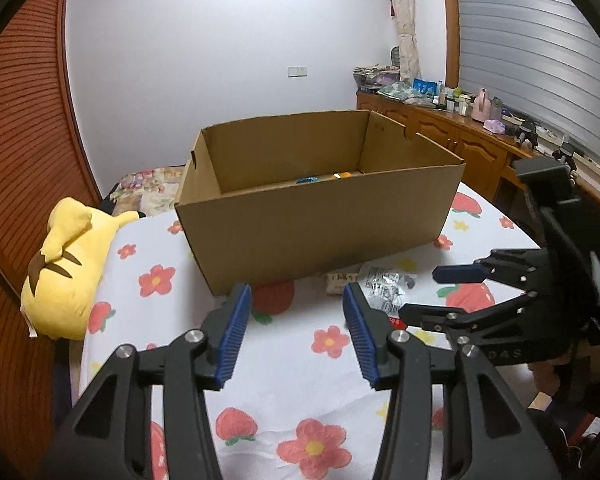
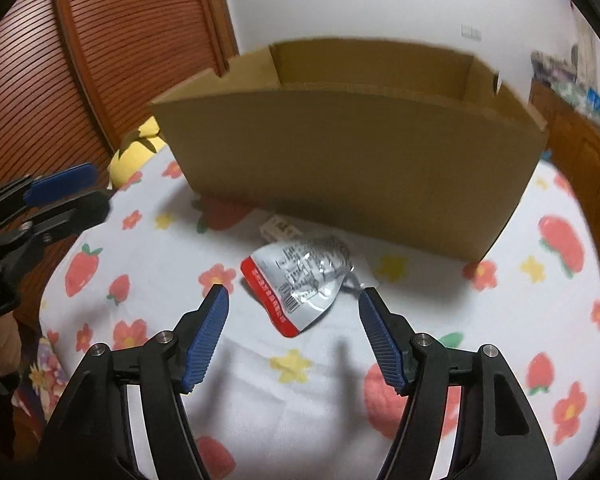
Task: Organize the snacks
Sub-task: 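Move both open tools back to the remaining snacks beside the box, then grasp the silver-and-red packet with the right tool while the left tool grasps the white milk candy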
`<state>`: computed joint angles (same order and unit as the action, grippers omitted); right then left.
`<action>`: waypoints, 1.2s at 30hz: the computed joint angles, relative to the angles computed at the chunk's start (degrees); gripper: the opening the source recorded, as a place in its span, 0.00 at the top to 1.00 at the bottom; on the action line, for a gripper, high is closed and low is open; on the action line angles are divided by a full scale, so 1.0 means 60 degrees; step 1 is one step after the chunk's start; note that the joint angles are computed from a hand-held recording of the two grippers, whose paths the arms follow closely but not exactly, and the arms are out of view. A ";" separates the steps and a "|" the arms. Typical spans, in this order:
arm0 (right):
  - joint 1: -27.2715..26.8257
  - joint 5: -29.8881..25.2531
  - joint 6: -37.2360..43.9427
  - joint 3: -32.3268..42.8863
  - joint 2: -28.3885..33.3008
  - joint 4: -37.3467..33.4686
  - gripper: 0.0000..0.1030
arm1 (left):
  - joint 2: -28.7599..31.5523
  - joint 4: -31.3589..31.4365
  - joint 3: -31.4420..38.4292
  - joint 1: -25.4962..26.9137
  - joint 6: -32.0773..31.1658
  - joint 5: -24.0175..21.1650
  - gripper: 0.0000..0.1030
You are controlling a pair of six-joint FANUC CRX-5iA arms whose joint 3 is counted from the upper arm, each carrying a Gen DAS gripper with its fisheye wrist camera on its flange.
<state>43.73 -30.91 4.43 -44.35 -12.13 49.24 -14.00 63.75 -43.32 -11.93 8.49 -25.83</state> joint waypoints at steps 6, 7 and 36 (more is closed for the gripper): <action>-0.0361 0.0526 0.0054 0.0121 0.0294 -0.0621 0.32 | 0.0012 0.0119 -0.0100 0.0142 -0.0118 -0.0054 0.54; -0.0434 0.0629 0.0028 0.0120 0.0312 -0.0674 0.32 | 0.0017 0.0103 -0.0107 0.0158 -0.0111 -0.0049 0.54; -0.0358 -0.0729 0.0703 0.1393 0.1701 -0.1024 0.16 | 0.0307 -0.0063 -0.0070 0.0295 0.0125 -0.0223 0.54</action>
